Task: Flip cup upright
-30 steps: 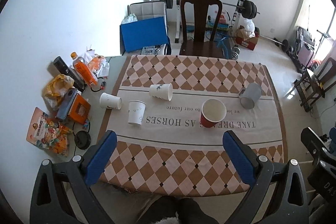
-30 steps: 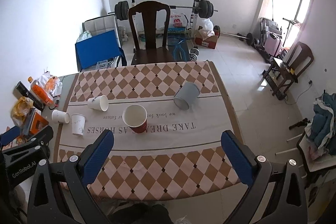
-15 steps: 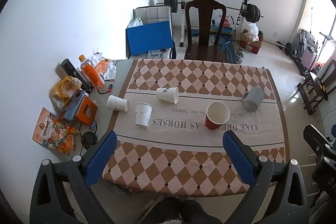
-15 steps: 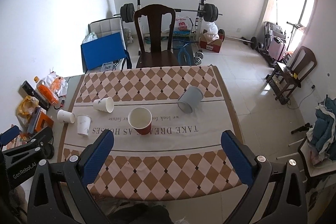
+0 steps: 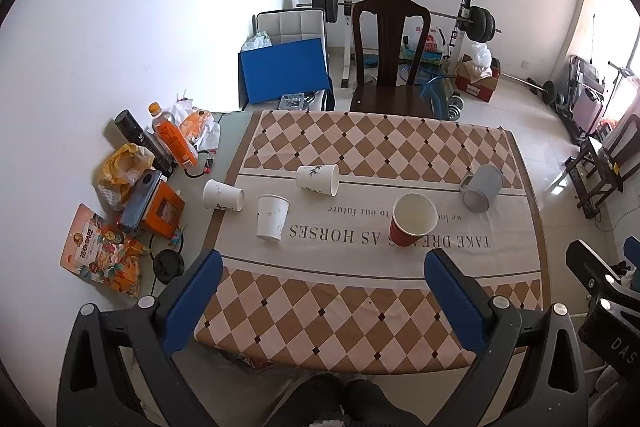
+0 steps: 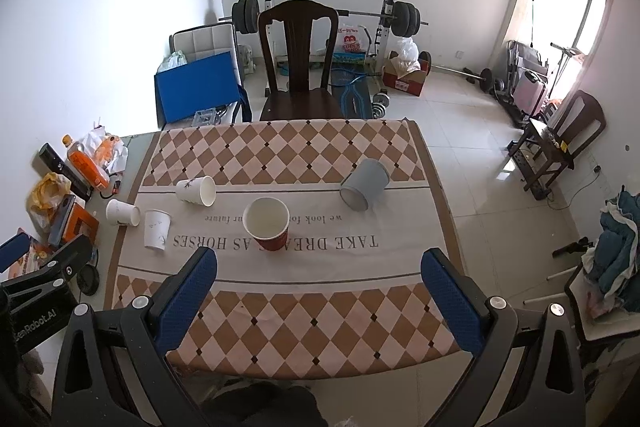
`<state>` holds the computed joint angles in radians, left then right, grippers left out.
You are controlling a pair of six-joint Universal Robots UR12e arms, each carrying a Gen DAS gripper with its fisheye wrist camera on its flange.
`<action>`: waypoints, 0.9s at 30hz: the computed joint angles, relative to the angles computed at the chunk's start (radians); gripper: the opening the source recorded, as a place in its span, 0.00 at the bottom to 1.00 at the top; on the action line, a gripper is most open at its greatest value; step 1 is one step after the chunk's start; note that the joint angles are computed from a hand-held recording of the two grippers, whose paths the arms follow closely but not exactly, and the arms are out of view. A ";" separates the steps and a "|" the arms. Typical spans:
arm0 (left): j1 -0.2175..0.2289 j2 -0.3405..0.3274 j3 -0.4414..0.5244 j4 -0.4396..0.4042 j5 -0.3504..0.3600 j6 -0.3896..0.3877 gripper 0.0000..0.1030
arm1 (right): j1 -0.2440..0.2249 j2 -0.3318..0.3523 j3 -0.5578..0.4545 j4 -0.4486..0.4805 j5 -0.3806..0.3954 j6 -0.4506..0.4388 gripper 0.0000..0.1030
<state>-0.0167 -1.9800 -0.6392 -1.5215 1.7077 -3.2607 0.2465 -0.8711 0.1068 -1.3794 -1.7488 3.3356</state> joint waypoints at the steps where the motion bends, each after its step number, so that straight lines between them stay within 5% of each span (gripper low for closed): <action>1: 0.000 0.001 -0.003 0.000 -0.001 0.002 1.00 | 0.000 0.004 -0.008 0.003 -0.001 0.001 1.00; 9: -0.002 0.008 -0.022 0.007 -0.005 0.008 1.00 | -0.005 -0.043 0.089 -0.047 -0.003 -0.006 1.00; 27: -0.007 0.005 -0.023 0.013 -0.006 0.009 1.00 | -0.003 -0.032 0.070 -0.038 -0.006 -0.009 1.00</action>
